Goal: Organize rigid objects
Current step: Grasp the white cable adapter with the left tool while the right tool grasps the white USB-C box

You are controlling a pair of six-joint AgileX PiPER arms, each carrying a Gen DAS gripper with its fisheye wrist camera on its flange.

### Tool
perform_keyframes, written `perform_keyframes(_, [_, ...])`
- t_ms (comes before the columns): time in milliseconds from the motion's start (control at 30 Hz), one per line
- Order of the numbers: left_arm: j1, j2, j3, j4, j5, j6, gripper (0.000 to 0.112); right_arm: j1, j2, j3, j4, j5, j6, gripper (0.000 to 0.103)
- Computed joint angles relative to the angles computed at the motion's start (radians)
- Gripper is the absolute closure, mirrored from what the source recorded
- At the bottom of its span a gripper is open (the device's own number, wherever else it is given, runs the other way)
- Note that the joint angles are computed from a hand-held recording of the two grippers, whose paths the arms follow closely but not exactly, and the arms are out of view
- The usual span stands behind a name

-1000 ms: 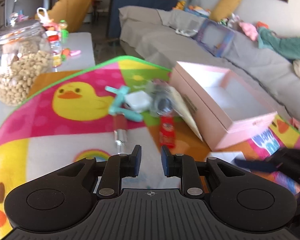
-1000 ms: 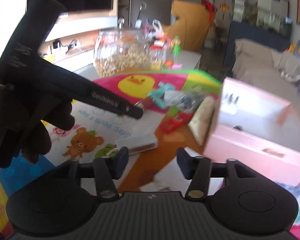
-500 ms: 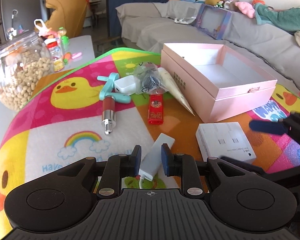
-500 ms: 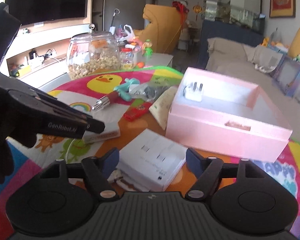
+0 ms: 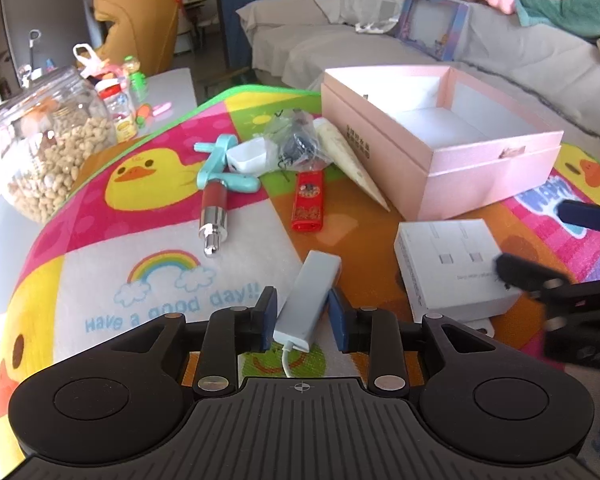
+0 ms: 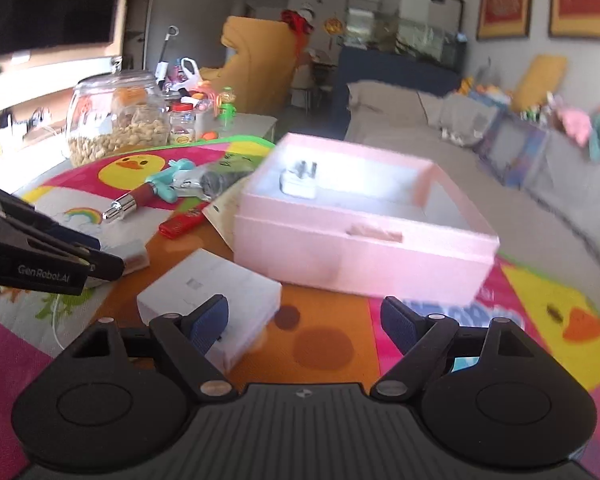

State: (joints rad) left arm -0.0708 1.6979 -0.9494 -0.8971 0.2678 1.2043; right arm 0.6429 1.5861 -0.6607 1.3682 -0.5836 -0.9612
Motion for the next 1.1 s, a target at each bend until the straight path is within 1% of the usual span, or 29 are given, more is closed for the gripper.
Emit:
perform_keyframes(33, [-0.009, 0.004, 0.003, 0.041, -0.015, -0.041, 0.079, -0.029, -0.028, 0.019, -0.024, 0.053, 0.041, 0.020])
perform_keyframes(67, [-0.012, 0.007, 0.007, 0.042, -0.020, -0.042, 0.080, -0.057, -0.053, 0.036, -0.059, 0.109, 0.088, 0.020])
perform_keyframes(100, [-0.007, 0.003, 0.015, 0.003, -0.023, -0.007, 0.080, -0.077, -0.067, 0.045, -0.093, 0.157, 0.129, 0.020])
perform_keyframes(133, [0.000, 0.001, 0.023, -0.053, -0.021, 0.047, 0.080, -0.084, -0.076, 0.048, -0.103, 0.182, 0.140, 0.020])
perform_keyframes(167, [0.008, -0.001, 0.028, -0.081, -0.012, 0.075, 0.080, -0.070, -0.076, 0.046, -0.092, 0.176, 0.126, 0.020])
perform_keyframes(267, [0.040, -0.019, 0.051, -0.140, 0.022, 0.141, 0.083, 0.012, -0.046, 0.018, -0.034, 0.080, 0.038, 0.020])
perform_keyframes(333, [0.061, -0.042, 0.077, -0.162, 0.036, 0.175, 0.085, 0.053, -0.007, -0.031, 0.007, 0.036, -0.032, 0.020])
perform_keyframes(400, [0.079, -0.062, 0.102, -0.176, 0.044, 0.189, 0.085, 0.069, 0.030, -0.078, 0.020, 0.027, -0.073, 0.020])
perform_keyframes(467, [0.095, -0.079, 0.122, -0.195, 0.055, 0.208, 0.085, 0.069, 0.065, -0.128, 0.044, 0.038, -0.119, 0.020])
perform_keyframes(533, [0.109, -0.090, 0.134, -0.204, 0.069, 0.223, 0.085, 0.074, 0.101, -0.174, 0.097, 0.028, -0.187, 0.020])
perform_keyframes(567, [0.115, -0.092, 0.136, -0.205, 0.077, 0.222, 0.085, 0.083, 0.120, -0.196, 0.149, -0.001, -0.243, 0.020])
perform_keyframes(600, [0.123, -0.092, 0.136, -0.207, 0.088, 0.219, 0.085, 0.094, 0.133, -0.205, 0.173, -0.041, -0.265, 0.020])
perform_keyframes(667, [0.147, -0.090, 0.137, -0.234, 0.122, 0.228, 0.085, 0.110, 0.138, -0.195, 0.194, -0.113, -0.270, 0.020])
perform_keyframes(700, [0.161, -0.087, 0.139, -0.258, 0.139, 0.249, 0.086, 0.112, 0.127, -0.178, 0.209, -0.139, -0.273, 0.020])
perform_keyframes(733, [0.173, -0.086, 0.142, -0.279, 0.154, 0.272, 0.086, 0.105, 0.111, -0.160, 0.223, -0.144, -0.270, 0.020])
perform_keyframes(767, [0.183, -0.083, 0.145, -0.306, 0.166, 0.303, 0.086, 0.092, 0.087, -0.137, 0.232, -0.131, -0.258, 0.020])
perform_keyframes(800, [0.191, -0.083, 0.153, -0.340, 0.172, 0.340, 0.086, 0.069, 0.058, -0.113, 0.233, -0.093, -0.237, 0.020])
perform_keyframes(900, [0.191, -0.090, 0.192, -0.472, 0.158, 0.489, 0.086, -0.025, -0.022, -0.067, 0.217, 0.110, -0.162, 0.020])
perform_keyframes(933, [0.183, -0.096, 0.203, -0.497, 0.143, 0.521, 0.086, -0.041, -0.028, -0.069, 0.207, 0.157, -0.145, 0.020])
perform_keyframes(967, [0.174, -0.101, 0.208, -0.509, 0.129, 0.533, 0.086, -0.045, -0.018, -0.084, 0.213, 0.178, -0.153, 0.020])
perform_keyframes(1000, [0.167, -0.104, 0.210, -0.511, 0.120, 0.533, 0.086, -0.032, 0.008, -0.113, 0.232, 0.173, -0.173, 0.020])
perform_keyframes(1100, [0.171, -0.107, 0.213, -0.511, 0.124, 0.529, 0.086, 0.019, 0.098, -0.208, 0.276, 0.108, -0.251, 0.020])
